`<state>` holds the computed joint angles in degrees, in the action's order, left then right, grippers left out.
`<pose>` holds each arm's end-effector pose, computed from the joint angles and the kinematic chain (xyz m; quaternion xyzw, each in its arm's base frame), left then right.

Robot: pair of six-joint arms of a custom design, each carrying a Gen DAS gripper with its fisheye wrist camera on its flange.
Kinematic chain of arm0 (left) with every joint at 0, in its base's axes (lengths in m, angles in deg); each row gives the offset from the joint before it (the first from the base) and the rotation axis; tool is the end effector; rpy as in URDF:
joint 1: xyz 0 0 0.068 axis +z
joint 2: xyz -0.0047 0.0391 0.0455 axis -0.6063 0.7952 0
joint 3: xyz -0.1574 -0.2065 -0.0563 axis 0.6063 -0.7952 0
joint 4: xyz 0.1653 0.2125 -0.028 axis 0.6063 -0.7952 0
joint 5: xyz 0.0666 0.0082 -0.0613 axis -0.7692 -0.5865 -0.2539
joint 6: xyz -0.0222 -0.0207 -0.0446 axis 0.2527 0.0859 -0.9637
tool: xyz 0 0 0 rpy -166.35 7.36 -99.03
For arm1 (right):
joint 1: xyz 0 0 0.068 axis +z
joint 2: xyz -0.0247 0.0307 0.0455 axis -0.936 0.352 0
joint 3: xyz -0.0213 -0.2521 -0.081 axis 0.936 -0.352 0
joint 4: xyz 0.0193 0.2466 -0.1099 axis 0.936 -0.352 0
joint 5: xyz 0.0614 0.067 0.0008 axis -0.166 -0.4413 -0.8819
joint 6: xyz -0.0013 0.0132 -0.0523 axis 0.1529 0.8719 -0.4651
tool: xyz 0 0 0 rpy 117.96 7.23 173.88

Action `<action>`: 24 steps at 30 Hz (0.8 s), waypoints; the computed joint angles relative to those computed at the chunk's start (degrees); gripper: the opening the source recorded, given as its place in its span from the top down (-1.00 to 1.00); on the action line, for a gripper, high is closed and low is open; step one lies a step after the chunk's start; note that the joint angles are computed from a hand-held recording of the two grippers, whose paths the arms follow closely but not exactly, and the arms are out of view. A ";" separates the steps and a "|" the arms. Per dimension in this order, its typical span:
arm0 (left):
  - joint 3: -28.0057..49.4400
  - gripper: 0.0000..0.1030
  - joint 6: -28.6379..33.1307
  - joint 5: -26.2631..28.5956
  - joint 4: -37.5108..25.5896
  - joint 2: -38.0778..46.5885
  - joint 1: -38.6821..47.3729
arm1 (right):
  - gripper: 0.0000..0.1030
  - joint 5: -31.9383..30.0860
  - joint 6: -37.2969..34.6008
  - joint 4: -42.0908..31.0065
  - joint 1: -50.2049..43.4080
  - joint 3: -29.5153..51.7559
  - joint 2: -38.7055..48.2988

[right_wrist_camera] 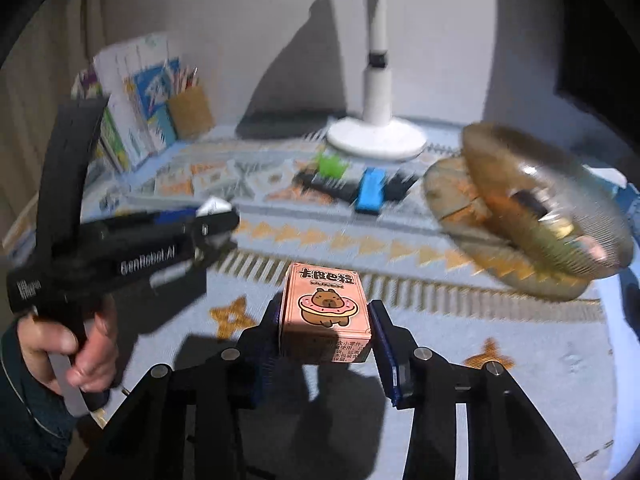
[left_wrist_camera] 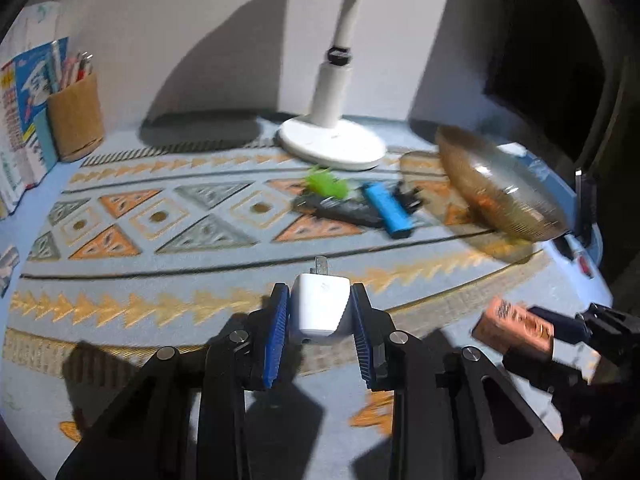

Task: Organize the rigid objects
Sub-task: 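Grasp the white charger with left tool while right tool grasps the capybara snack box, then carry both items into the amber bowl and open both tools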

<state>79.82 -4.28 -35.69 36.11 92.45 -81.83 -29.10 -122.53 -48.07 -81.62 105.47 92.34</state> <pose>0.2174 -0.1880 0.1996 -0.1121 0.9083 -0.0530 0.3996 0.2505 -0.0316 0.2162 -0.3380 0.8570 0.1742 0.3477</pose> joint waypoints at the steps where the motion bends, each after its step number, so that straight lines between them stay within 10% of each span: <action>1: 1.46 0.47 0.67 -0.17 -0.25 0.57 -0.35 | 0.19 -1.17 0.11 -0.74 -1.55 1.60 0.42; 15: 37.43 0.47 18.18 5.94 -1.41 21.79 0.98 | 0.19 -6.18 19.54 7.42 -20.86 34.56 20.94; 24: 72.51 0.47 18.44 16.80 -12.92 49.40 5.33 | 0.19 6.00 23.68 -1.36 -15.32 55.67 38.82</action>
<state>152.33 14.16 -18.89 23.19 141.85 -76.50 -23.10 -98.85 -49.42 -96.94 161.14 131.16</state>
